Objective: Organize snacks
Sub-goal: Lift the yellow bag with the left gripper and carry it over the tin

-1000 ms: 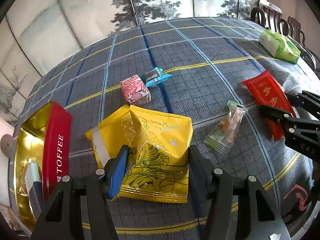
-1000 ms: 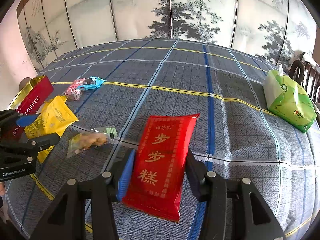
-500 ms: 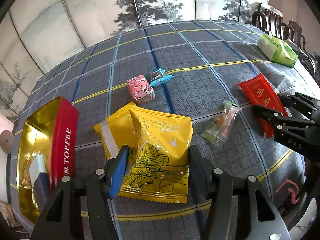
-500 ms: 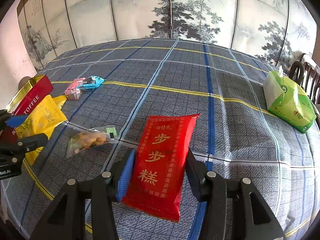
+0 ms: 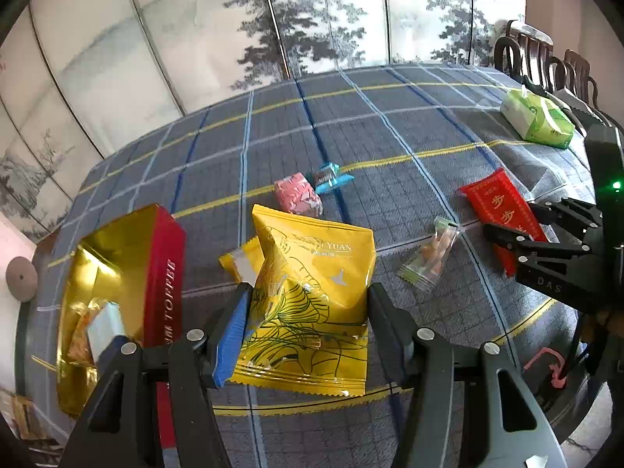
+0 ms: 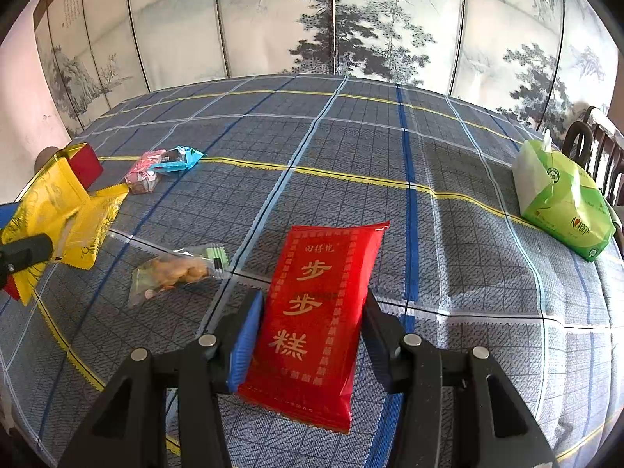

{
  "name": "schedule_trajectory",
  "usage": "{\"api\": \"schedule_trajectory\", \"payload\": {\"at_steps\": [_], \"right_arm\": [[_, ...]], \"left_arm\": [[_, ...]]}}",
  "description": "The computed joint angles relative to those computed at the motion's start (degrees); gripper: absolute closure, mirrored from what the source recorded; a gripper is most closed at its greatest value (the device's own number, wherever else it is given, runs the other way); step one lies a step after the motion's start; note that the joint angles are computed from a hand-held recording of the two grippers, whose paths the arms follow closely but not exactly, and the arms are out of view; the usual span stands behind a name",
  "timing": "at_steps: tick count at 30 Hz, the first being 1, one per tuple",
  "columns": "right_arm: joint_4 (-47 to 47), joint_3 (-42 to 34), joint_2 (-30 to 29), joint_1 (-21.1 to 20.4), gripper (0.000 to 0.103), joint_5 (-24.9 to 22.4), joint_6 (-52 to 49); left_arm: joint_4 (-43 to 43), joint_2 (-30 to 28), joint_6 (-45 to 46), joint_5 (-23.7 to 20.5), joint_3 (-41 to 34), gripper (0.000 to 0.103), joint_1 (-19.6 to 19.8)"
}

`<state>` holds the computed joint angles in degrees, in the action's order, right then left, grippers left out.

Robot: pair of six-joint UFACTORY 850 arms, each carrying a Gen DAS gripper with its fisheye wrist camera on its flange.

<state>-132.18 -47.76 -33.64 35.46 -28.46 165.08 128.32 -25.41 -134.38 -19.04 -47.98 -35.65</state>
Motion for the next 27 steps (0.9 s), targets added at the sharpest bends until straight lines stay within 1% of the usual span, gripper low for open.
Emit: {"api": "schedule_trajectory", "payload": {"at_steps": [4, 7, 10, 13, 17, 27], "right_arm": [[0.24, -0.05, -0.04, 0.04, 0.052, -0.01, -0.21], [0.25, -0.06, -0.03, 0.05, 0.052, 0.0, -0.2], [0.25, -0.05, -0.02, 0.05, 0.052, 0.0, -0.23], [0.28, -0.05, -0.02, 0.07, 0.052, 0.0, -0.27], [0.25, -0.05, -0.01, 0.06, 0.052, 0.01, -0.28], [0.36, -0.05, 0.0, 0.09, 0.052, 0.01, -0.48]], "left_arm": [[1.34, 1.64, -1.68, -0.88, 1.0, 0.048, 0.16], [0.09, 2.74, -0.86, -2.09, 1.76, 0.048, 0.32], [-0.29, 3.85, -0.91, -2.37, 2.44, 0.048, 0.98], [-0.12, 5.09, -1.87, -2.5, 3.18, 0.048, 2.2], [-1.33, 6.16, -1.47, -4.47, 4.08, 0.048, 3.32], [-3.18, 7.56, -1.3, -4.21, 5.5, 0.048, 8.32]]}}
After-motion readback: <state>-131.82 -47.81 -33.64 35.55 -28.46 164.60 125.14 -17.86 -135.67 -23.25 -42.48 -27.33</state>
